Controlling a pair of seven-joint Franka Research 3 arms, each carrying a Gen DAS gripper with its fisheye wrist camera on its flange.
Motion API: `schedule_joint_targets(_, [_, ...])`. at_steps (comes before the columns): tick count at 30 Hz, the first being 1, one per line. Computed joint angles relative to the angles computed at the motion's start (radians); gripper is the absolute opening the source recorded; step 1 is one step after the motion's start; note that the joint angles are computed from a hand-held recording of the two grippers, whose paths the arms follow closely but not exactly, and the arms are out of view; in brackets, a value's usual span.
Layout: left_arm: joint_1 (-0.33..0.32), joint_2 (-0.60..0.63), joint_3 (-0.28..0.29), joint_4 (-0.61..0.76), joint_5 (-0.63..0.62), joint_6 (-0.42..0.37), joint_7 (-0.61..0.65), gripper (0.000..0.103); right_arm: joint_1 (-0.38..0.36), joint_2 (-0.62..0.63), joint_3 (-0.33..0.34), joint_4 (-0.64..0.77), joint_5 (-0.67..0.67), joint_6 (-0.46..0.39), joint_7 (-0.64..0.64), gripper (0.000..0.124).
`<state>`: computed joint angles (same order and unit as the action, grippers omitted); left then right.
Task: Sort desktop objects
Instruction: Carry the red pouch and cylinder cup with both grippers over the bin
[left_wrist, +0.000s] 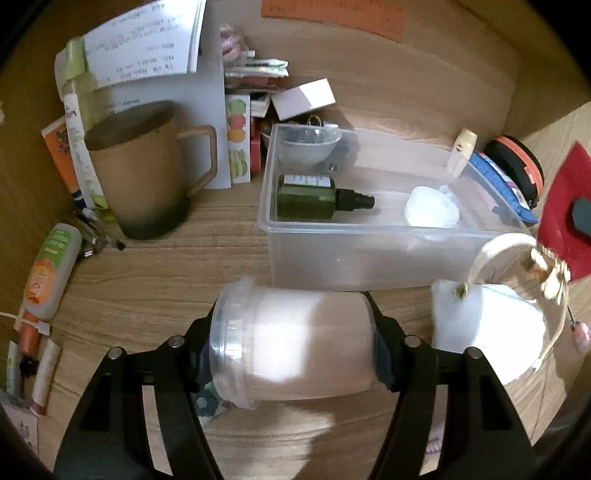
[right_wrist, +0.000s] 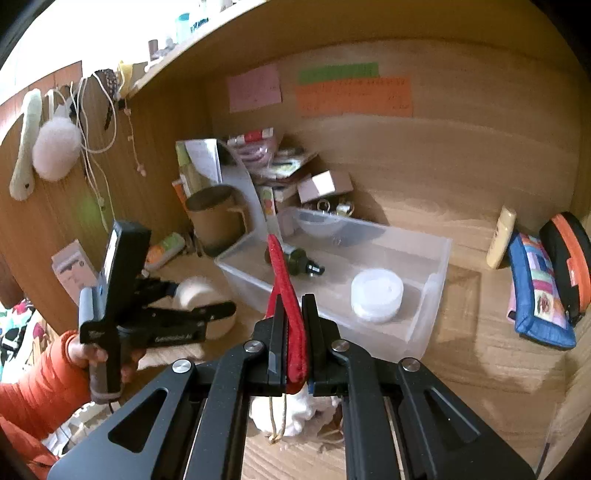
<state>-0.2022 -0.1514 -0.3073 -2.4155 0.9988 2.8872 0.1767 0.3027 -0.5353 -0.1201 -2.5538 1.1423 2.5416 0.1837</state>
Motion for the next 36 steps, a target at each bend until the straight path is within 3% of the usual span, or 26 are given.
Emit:
schedule_joint_targets(12, [0.036, -0.129, -0.034, -0.026, 0.013, 0.011, -0.006, 0.066, 0.004, -0.021, -0.01, 0.046, 0.048, 0.025, -0.001, 0.006])
schedule_joint_targets(21, [0.054, -0.18, -0.038, 0.003, -0.081, 0.017, 0.115, 0.066, 0.014, 0.029, 0.001, 0.119, 0.07, 0.084, -0.003, 0.006])
schedule_joint_targets(27, [0.063, -0.155, -0.033, 0.054, -0.153, 0.04, 0.198, 0.066, 0.022, 0.082, 0.011, 0.166, 0.083, 0.114, 0.006, 0.006])
schedule_joint_targets(36, [0.067, -0.058, -0.04, 0.15, -0.164, 0.041, 0.248, 0.066, 0.028, 0.187, 0.039, 0.239, 0.135, 0.149, -0.008, 0.006])
